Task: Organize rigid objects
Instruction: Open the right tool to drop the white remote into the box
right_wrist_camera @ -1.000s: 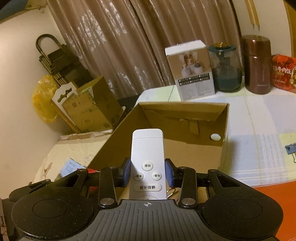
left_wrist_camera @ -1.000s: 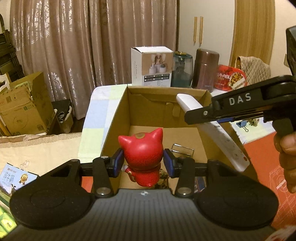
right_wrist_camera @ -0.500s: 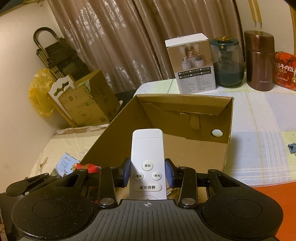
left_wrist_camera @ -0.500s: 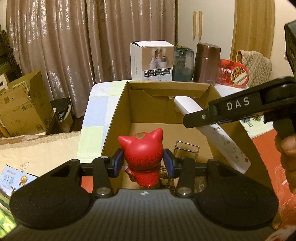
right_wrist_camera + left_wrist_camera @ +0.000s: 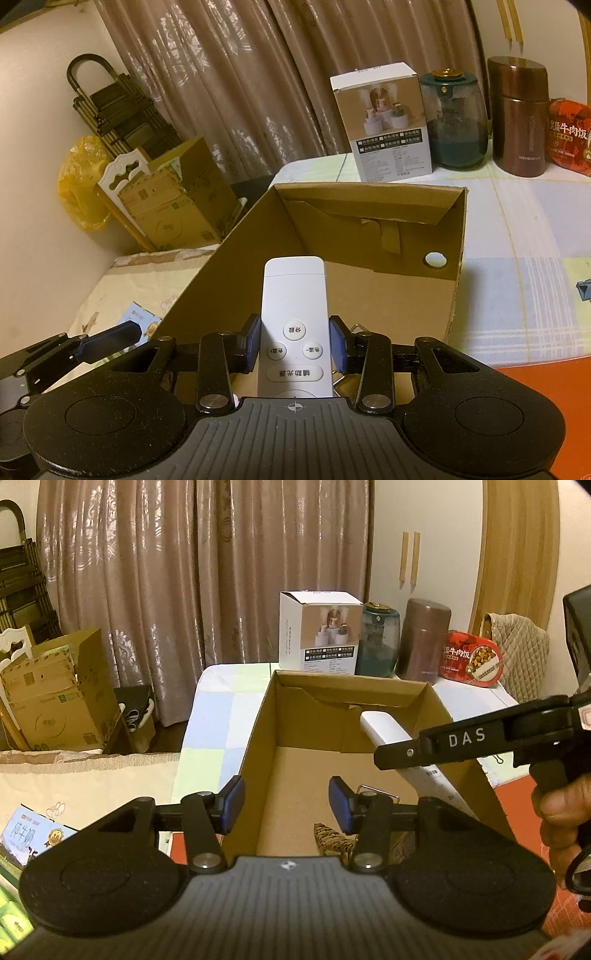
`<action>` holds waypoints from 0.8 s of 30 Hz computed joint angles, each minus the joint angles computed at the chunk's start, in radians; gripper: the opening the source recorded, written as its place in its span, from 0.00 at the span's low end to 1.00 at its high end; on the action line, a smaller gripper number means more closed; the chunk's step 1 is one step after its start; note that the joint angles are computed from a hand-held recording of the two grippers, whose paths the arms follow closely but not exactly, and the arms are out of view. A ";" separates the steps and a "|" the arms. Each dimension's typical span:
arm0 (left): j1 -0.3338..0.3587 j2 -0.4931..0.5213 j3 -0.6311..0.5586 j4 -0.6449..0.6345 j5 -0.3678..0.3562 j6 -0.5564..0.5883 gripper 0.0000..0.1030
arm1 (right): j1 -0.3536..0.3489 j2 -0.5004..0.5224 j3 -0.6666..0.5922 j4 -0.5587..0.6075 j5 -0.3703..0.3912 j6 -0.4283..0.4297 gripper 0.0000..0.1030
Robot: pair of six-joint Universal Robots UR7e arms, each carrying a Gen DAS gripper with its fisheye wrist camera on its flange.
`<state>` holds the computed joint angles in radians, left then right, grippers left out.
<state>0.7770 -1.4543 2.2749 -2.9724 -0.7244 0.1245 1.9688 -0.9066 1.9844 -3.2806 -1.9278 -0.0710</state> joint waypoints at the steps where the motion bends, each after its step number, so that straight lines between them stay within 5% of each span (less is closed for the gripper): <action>1: -0.002 -0.002 0.001 0.000 0.001 -0.001 0.43 | 0.000 0.000 -0.001 0.002 0.000 0.001 0.34; 14: -0.006 -0.017 0.018 0.014 0.003 -0.025 0.46 | 0.000 0.004 -0.006 0.042 0.006 0.017 0.35; 18: -0.017 -0.026 0.024 0.019 0.011 -0.036 0.48 | 0.000 -0.007 0.003 0.017 0.010 0.023 0.52; 24: -0.048 -0.059 0.039 0.052 0.022 -0.078 0.50 | 0.006 -0.055 0.047 -0.016 0.003 0.029 0.52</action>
<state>0.7287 -1.5129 2.3144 -2.9200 -0.7028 0.0464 1.9752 -0.9612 2.0314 -3.2971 -1.9247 -0.0416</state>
